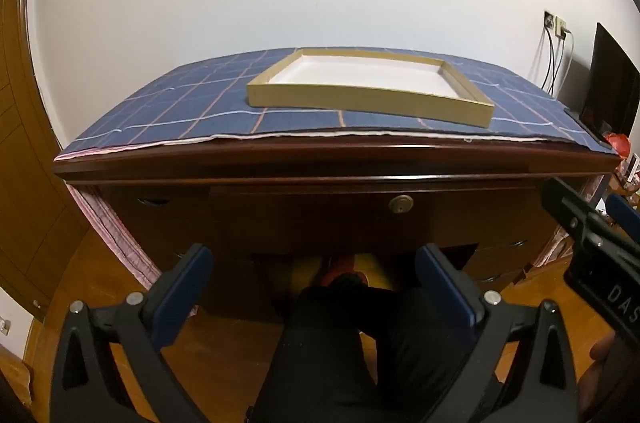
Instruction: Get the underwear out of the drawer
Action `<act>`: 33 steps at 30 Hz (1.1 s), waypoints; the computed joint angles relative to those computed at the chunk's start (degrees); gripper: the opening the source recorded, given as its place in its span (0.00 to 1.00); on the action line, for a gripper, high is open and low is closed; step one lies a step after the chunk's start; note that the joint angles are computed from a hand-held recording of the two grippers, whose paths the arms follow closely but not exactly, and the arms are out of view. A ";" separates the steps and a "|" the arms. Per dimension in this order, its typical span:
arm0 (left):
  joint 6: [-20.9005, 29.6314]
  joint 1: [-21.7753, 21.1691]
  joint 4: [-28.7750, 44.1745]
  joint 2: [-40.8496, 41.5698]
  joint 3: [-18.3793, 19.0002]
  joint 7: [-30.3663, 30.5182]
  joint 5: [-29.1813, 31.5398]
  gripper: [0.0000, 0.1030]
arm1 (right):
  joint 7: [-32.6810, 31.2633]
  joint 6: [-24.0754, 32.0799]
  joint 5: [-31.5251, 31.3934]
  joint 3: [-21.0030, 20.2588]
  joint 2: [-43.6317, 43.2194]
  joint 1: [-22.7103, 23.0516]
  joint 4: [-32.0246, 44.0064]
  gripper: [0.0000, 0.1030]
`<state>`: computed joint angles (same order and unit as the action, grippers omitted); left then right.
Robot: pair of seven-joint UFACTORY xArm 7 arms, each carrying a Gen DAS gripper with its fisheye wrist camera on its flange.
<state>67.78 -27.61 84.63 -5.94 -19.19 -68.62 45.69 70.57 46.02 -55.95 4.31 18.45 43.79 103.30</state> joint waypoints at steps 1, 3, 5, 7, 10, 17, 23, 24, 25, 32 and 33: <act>0.01 -0.01 -0.04 -0.05 0.01 0.03 -0.06 1.00 | 0.01 -0.01 0.01 -0.01 0.00 0.00 0.01 1.00; 0.06 -0.03 -0.08 -0.04 -0.08 -0.18 0.12 1.00 | 0.19 -0.11 -0.10 -0.04 -0.03 0.03 -0.15 1.00; 0.17 -0.07 0.05 0.05 -0.09 -0.17 0.12 1.00 | 0.22 0.05 -0.09 -0.01 -0.05 0.08 -0.20 1.00; 0.25 -0.11 0.09 0.08 -0.08 -0.21 0.17 1.00 | 0.20 -0.09 0.05 0.04 -0.02 -0.02 -0.28 1.00; 0.14 -0.14 0.07 0.07 -0.03 -0.17 0.15 1.00 | 0.13 -0.07 0.17 0.05 0.01 -0.07 -0.25 1.00; 0.07 -0.16 0.01 0.02 -0.01 -0.24 0.20 1.00 | 0.00 0.01 0.31 0.00 0.07 -0.04 -0.05 1.00; 0.21 -0.18 0.14 0.10 -0.04 -0.29 0.25 1.00 | 0.08 -0.08 0.22 -0.03 -0.02 0.04 -0.21 1.00; 0.22 -0.19 0.14 0.10 -0.03 -0.29 0.25 1.00 | -0.16 0.00 0.40 0.01 0.11 -0.04 0.03 1.00; 0.20 -0.20 0.17 0.12 -0.02 -0.26 0.22 1.00 | -0.21 0.00 0.44 0.00 0.13 -0.05 0.03 1.00; 0.24 -0.25 0.13 0.10 -0.03 -0.37 0.35 1.00 | -0.23 -0.02 0.48 -0.03 0.12 -0.03 0.03 1.00; 0.24 -0.26 0.12 0.10 -0.05 -0.39 0.39 1.00 | -0.26 -0.04 0.50 -0.03 0.11 -0.04 0.02 1.00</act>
